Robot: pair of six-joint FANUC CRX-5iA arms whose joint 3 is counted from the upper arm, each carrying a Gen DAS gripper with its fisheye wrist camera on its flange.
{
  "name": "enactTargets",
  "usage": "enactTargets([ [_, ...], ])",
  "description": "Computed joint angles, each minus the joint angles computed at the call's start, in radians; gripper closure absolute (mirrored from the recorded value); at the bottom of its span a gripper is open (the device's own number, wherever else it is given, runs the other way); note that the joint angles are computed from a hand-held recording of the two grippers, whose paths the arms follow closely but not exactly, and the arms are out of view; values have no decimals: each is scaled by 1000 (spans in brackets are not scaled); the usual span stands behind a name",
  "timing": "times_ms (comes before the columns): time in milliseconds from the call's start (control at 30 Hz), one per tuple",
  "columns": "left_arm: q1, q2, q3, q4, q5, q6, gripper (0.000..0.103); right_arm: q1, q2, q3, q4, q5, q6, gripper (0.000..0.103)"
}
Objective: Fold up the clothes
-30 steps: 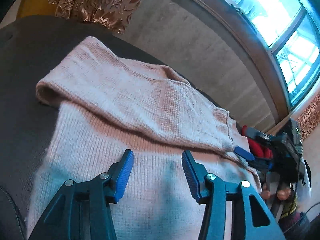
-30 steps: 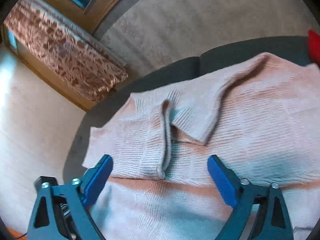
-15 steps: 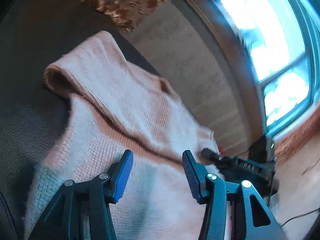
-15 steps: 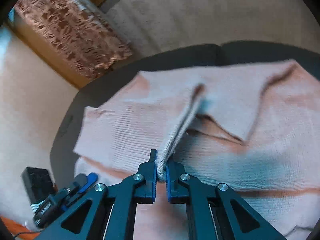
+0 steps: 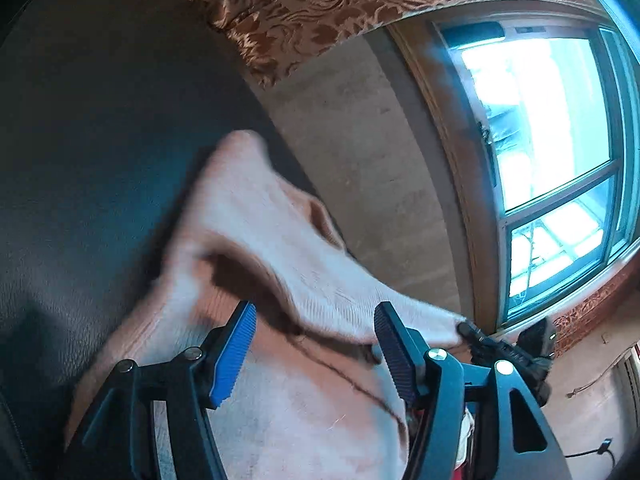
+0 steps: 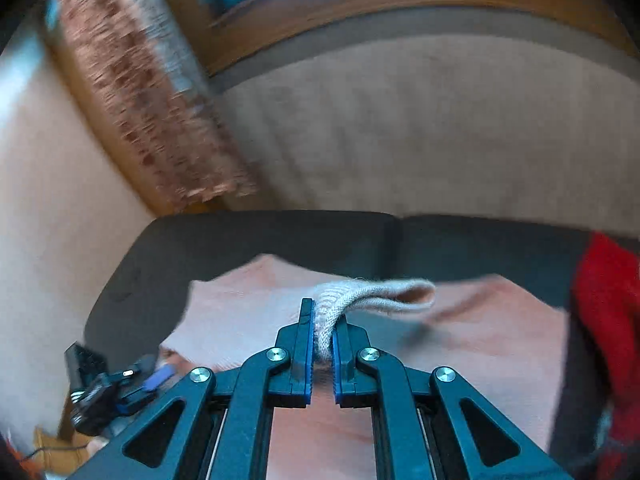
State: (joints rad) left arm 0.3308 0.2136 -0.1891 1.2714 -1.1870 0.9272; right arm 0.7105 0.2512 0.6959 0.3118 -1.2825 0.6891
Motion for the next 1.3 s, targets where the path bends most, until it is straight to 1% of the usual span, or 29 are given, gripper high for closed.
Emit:
enactTargets([
  [67,5,4,-2,-17,-8,18,41,-18,-70,-126,-2,28,-69,96],
  [167,12,-1,-18,-3,-10,14,41,-35,-112,-236,-47,33,-108,96],
  [267,11,0,-17,23,-7,28,40,-35,-165,-356,-82,79,-155,96],
  [300,9,3,-14,31,-5,31,40,-38,-190,-400,-94,117,-175,95],
  [333,7,6,-10,39,-2,34,40,-46,-215,-440,-117,166,-195,92],
  [400,1,15,8,37,3,40,39,-69,-277,-535,-154,285,-268,91],
  [500,-21,32,43,17,9,54,39,-74,-311,-590,-142,355,-329,86],
  [600,-37,49,80,-27,29,83,39,-71,-301,-591,-117,367,-342,83],
  [667,-44,56,92,-45,51,114,39,-71,-294,-592,-100,377,-351,83],
  [700,-45,55,87,-44,67,133,40,-75,-284,-577,-118,364,-325,83],
  [733,-44,52,81,-36,85,145,46,-80,-274,-560,-136,350,-299,83],
  [767,-44,49,75,-27,103,153,58,-84,-275,-553,-150,336,-275,86],
  [800,-44,45,70,-17,121,162,65,-85,-276,-543,-170,340,-257,95],
  [833,-44,42,64,-8,140,171,72,-87,-277,-533,-190,343,-239,96],
  [867,-44,39,59,1,158,180,77,-89,-274,-528,-195,371,-225,96],
  [900,-39,31,49,12,177,182,79,-77,-282,-525,-182,389,-211,96],
  [967,-30,20,29,36,197,174,80,-51,-295,-516,-156,423,-182,96],
  [1000,-22,21,25,43,188,168,80,-43,-295,-508,-147,410,-163,96],
  [1100,-9,22,33,-4,176,179,79,-25,-269,-482,-124,311,-137,96],
  [1200,-1,19,63,-117,182,235,76,-26,-242,-485,-126,234,-147,96],
  [1233,1,18,74,-157,183,255,75,-25,-249,-498,-118,241,-158,95],
  [1300,19,9,85,-217,155,260,75,-22,-263,-525,-103,255,-181,93],
])
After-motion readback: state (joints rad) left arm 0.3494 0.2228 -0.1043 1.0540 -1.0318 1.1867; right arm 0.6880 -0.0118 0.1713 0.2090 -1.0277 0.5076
